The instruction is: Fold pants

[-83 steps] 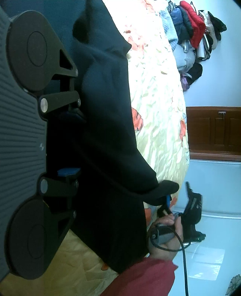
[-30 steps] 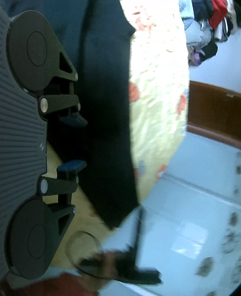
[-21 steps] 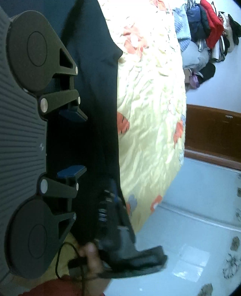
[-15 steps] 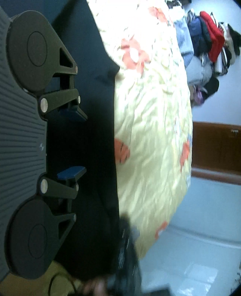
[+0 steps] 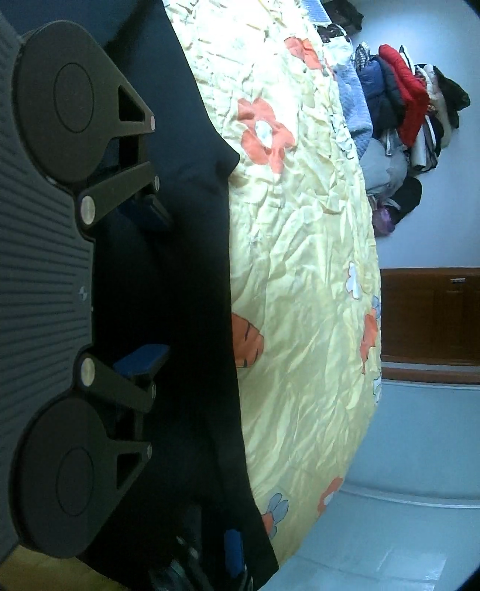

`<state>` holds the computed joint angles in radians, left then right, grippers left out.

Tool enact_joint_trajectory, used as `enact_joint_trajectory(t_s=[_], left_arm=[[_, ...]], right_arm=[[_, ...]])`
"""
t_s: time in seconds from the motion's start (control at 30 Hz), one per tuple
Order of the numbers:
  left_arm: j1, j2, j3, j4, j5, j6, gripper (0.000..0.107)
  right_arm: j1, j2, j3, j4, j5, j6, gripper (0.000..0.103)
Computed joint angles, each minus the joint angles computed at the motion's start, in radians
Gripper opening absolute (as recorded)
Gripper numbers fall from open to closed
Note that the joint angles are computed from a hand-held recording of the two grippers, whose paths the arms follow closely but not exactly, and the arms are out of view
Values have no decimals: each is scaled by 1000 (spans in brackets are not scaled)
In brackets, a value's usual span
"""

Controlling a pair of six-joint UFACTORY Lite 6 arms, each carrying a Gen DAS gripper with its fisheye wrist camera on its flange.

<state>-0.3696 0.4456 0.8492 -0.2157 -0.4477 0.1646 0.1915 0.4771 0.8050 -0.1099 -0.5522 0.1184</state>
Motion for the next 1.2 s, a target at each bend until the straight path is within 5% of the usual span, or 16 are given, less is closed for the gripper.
enact_joint_trajectory(t_s=[0.2,0.27,0.43,0.53,0.63,0.7,0.77,0.83,1.03,1.2], left_arm=[[4,-27,-13,13,-5,-42,71],[-2,-32,-17,0,-6,-34,71],[-35,-47,-39,-49,-10,-4,71],[-68,-67,-74,-58,-34,-11,71],[-102,-93,-125,-40,-67,-30,71],[-127,-97,-161,-53,-103,-20,72],[-152,-68,-174,-63,-133,12,76],[-186,-56,-211,-113,-227,49,80],[-175,-36,-232,-74,-282,-13,89],[-171,-28,-239,-69,-307,-36,93]], right_arm=[[147,-130,-180,480,-188,-435,103],[90,-180,-227,424,-191,-351,103],[-105,-84,-112,199,13,-112,103],[-143,-46,-97,120,-37,-76,103],[-156,-110,-127,136,25,-107,103],[-175,-207,-263,185,-93,-126,103],[-289,-322,-415,67,-212,13,103],[-470,-360,-450,-142,-170,222,103],[-967,-286,-476,-756,-343,730,103],[-954,-260,-491,-746,-390,738,103]])
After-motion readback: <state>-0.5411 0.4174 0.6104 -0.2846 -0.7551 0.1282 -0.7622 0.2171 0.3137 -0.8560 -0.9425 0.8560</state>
